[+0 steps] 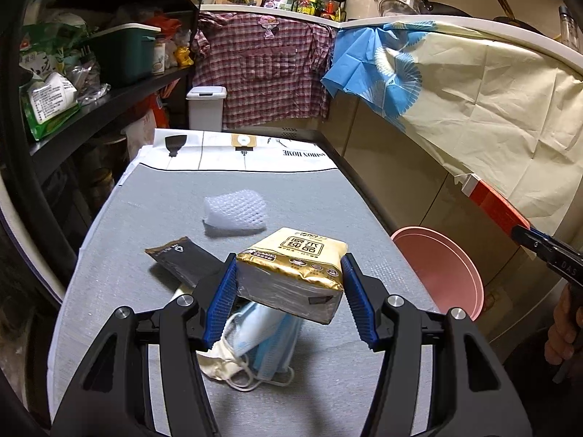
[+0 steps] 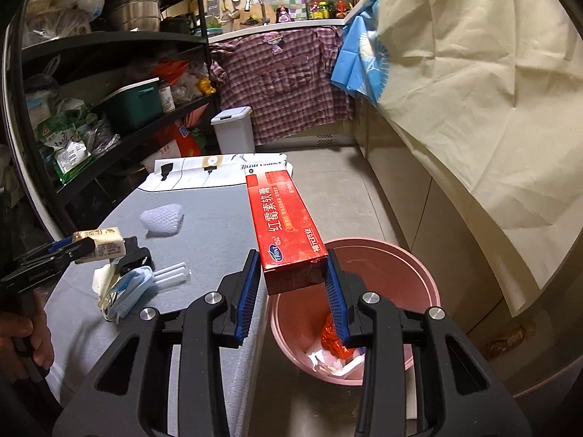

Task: Collect trash
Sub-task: 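Carry the tissue pack and red box over the pink bin with both grippers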

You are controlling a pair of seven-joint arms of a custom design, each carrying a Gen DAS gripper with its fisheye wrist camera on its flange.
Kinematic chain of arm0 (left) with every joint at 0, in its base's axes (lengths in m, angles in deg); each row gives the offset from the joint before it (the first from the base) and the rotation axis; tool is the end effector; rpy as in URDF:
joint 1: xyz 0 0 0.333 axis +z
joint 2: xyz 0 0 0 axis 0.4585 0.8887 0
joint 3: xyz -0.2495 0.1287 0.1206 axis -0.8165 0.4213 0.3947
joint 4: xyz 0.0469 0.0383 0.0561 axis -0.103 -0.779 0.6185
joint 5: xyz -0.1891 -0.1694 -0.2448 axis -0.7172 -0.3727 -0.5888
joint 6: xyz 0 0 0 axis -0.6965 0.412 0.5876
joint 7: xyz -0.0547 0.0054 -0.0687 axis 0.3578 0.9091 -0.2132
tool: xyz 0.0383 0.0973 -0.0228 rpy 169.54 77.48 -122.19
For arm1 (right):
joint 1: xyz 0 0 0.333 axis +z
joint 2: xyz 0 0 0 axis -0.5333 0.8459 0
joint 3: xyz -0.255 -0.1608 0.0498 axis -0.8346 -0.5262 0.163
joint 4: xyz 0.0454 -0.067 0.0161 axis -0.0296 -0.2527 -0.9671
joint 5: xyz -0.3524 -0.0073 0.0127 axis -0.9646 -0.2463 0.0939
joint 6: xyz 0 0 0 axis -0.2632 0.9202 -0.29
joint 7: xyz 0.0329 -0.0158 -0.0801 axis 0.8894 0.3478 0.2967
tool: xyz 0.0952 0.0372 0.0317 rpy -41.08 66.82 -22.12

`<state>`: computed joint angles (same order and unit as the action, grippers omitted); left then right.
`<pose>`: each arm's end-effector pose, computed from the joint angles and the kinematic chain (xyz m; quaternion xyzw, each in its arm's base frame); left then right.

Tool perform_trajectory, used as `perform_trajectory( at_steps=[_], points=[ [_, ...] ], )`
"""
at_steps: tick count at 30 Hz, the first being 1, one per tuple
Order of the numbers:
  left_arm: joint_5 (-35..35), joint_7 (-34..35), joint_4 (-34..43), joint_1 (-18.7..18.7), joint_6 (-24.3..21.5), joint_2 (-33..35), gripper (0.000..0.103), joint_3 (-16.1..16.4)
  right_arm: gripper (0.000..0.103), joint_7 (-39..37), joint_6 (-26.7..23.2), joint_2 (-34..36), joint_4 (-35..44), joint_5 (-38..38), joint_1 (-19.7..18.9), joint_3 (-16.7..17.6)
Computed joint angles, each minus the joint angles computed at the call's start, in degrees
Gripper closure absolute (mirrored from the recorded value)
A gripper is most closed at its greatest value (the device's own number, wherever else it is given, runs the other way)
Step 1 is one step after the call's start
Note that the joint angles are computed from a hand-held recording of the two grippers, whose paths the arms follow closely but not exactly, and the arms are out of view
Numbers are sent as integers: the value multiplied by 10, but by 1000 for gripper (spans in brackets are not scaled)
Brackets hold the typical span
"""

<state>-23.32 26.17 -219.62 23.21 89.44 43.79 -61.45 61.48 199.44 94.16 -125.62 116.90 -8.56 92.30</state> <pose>0.3812 -0.1994 0.4934 -0.7587 0.4616 -0.3157 0.3342 0.5249 0.3333 0.5075 -0.7761 0.4214 -0.1585 0.4416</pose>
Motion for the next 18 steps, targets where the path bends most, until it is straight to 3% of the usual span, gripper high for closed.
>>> perform_trajectory(
  at_steps=[8,15,18],
  points=[
    [9,-12,30,-10,-15,30,47,-9,67,-11,15,4,0,22,-17,11],
    [5,-2,66,-29,-36,63,47,-3,67,38,38,9,-2,-11,2,-25],
    [9,1,87,-35,-42,81,47,0,67,40,45,10,-2,-10,-13,-15]
  ],
)
